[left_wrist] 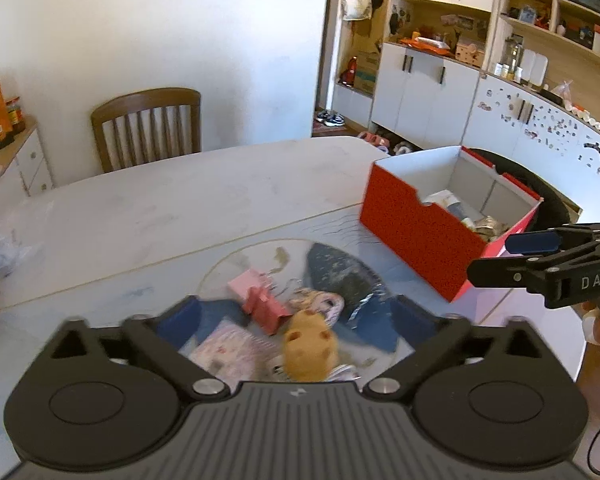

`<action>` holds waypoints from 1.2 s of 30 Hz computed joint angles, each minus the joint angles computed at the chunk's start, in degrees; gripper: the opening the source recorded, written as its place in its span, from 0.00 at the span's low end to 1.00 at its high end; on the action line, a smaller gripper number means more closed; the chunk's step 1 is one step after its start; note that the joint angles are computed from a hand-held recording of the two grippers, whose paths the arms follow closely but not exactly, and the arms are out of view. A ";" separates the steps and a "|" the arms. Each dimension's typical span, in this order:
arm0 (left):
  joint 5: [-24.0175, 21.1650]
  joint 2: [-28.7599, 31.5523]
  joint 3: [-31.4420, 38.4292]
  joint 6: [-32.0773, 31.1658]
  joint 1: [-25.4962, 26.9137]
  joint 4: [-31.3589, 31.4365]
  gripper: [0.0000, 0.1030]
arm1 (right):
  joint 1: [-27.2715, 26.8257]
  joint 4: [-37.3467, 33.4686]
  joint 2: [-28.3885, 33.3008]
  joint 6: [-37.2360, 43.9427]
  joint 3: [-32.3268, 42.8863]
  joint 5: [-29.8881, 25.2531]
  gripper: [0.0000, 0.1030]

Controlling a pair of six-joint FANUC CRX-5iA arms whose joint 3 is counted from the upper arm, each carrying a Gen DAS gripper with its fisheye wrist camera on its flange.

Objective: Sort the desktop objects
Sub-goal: 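Return both grippers to the plate of items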

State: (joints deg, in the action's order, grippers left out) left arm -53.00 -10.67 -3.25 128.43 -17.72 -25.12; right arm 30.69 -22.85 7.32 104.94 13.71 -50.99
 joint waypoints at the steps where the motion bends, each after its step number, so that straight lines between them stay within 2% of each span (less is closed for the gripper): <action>1: 0.33 -0.75 -0.95 -0.52 0.60 0.41 1.00 | 0.65 0.63 -0.15 -0.77 -0.44 0.50 0.96; 7: 2.82 -4.50 -6.52 -3.77 3.84 2.58 1.00 | 4.52 4.80 -0.47 -5.65 -2.51 3.02 0.96; 13: 5.23 -5.65 -10.25 -8.05 6.57 4.67 1.00 | 7.70 9.07 -0.10 -10.28 -4.06 5.09 0.96; 20: 9.20 -4.91 -13.71 -13.71 9.63 8.00 1.00 | 10.95 15.58 1.23 -16.58 -5.69 7.20 0.96; 36: 15.01 -1.52 -17.35 -21.91 14.09 13.96 1.00 | 15.76 21.33 5.20 -24.68 -5.70 8.46 0.95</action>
